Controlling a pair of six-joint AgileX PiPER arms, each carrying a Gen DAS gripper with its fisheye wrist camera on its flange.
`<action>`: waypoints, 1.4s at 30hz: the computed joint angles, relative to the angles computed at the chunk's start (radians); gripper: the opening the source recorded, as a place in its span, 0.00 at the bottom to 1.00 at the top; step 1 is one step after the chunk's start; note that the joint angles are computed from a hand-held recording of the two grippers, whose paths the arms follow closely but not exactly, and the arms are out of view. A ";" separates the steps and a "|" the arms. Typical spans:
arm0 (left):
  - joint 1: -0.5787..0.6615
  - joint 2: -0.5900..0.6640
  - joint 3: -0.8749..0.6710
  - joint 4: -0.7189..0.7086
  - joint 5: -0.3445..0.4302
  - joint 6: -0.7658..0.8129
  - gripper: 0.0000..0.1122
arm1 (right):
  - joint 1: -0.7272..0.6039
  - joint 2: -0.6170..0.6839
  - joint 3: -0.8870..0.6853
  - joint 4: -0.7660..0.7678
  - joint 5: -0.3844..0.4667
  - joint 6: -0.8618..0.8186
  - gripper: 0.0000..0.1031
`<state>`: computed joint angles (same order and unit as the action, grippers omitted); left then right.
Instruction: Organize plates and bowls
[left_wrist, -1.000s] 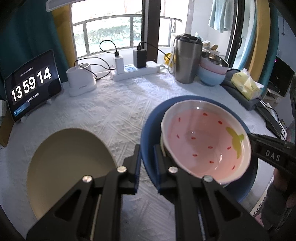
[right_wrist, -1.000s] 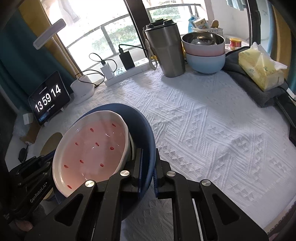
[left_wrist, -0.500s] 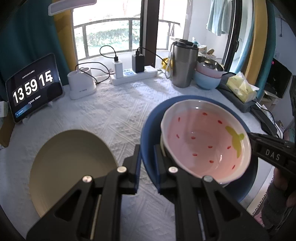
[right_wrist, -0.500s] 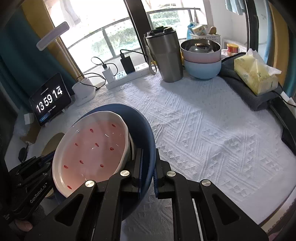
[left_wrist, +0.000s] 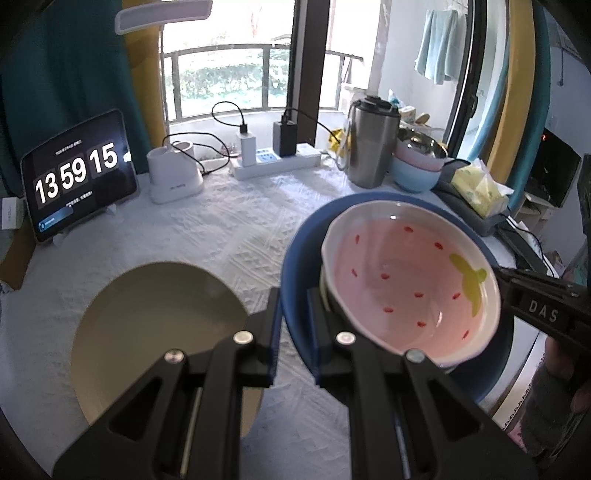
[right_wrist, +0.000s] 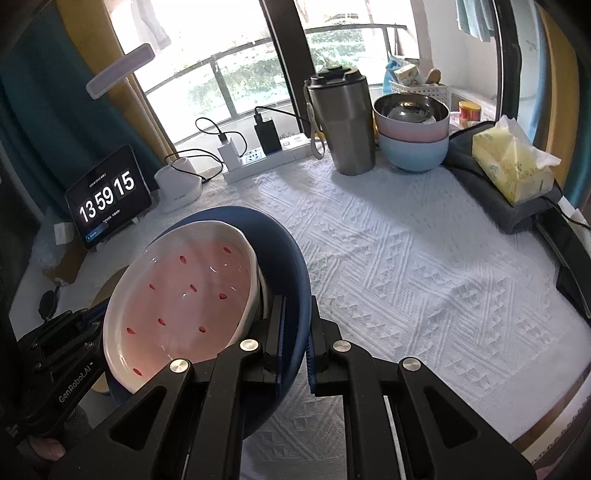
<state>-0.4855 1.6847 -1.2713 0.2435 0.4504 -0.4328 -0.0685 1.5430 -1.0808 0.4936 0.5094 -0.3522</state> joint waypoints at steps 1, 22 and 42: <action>0.003 -0.007 0.007 -0.002 -0.004 0.001 0.10 | 0.005 -0.003 -0.001 -0.008 -0.001 0.008 0.11; 0.119 -0.103 0.095 -0.152 -0.057 0.144 0.10 | 0.149 -0.011 -0.061 -0.203 -0.005 0.227 0.11; 0.241 -0.164 0.158 -0.282 -0.089 0.265 0.10 | 0.302 0.051 -0.179 -0.396 0.028 0.430 0.11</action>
<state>-0.2444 1.5206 -1.1134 -0.0382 0.3612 -0.1682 0.2339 1.5942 -1.2594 0.0980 0.5375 0.0778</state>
